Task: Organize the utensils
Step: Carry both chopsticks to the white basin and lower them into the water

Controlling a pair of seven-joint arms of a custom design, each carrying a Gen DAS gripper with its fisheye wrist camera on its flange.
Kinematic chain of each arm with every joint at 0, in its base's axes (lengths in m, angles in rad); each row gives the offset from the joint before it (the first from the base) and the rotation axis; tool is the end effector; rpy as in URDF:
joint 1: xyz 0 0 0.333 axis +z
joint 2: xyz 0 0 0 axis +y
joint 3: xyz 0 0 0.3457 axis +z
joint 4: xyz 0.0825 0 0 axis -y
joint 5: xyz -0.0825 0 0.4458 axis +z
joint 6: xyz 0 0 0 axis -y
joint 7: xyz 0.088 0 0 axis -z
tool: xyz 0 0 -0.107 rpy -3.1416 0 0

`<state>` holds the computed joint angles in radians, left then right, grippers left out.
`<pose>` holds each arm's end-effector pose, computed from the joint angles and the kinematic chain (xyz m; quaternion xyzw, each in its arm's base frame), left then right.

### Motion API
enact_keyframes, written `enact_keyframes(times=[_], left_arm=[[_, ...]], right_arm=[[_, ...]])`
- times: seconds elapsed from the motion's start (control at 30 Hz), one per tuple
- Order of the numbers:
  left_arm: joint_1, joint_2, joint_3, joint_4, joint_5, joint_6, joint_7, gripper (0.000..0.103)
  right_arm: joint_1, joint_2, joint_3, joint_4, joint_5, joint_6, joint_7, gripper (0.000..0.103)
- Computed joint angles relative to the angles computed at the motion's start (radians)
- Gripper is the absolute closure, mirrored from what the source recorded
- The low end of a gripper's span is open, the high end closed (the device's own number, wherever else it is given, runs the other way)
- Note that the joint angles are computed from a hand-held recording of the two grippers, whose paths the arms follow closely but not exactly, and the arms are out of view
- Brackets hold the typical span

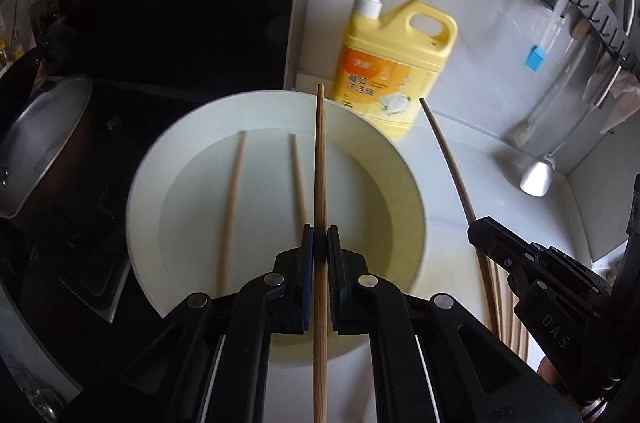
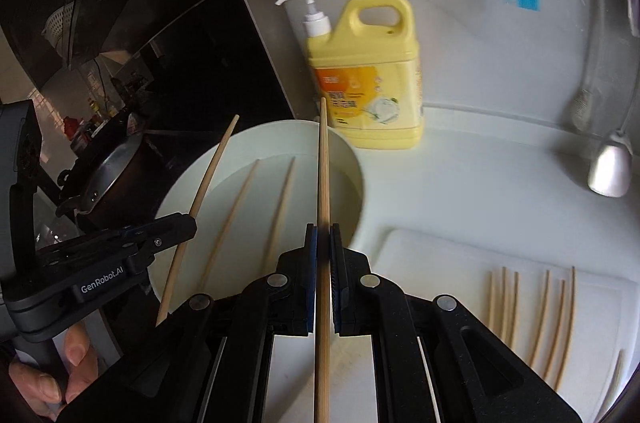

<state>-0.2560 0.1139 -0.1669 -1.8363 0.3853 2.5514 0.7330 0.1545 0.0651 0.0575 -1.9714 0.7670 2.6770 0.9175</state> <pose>0.6366 -0.2870 0.5404 -0.7223 0.6108 -0.2672 0.1837 0.6604 0.1196 0.5052 -0.7339 0.5529 -0.1038 0.3808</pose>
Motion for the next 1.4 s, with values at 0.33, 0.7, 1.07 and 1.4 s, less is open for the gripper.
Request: enact_keyframes(times=[0.33, 0.7, 1.07, 1.4], left_arm=[[0.062, 0.097, 0.038, 0.072, -0.117, 0.015, 0.156, 0.096], [0.067, 0.194, 0.054, 0.147, -0.242, -0.024, 0.292, 0.096], [0.062, 0.232, 0.064, 0.174, -0.284, -0.049, 0.349, 0.096], [0.050, 0.246, 0.079, 0.193, -0.279, -0.091, 0.321, 0.095]], right_arm=[[0.020, 0.231, 0.062, 0.266, -0.203, -0.083, 0.246, 0.097], [0.018, 0.361, 0.083, 0.402, -0.406, -0.187, 0.481, 0.097], [0.002, 0.392, 0.096, 0.436, -0.449, -0.240, 0.535, 0.097], [0.001, 0.391, 0.091, 0.437, -0.465, -0.263, 0.564, 0.096]])
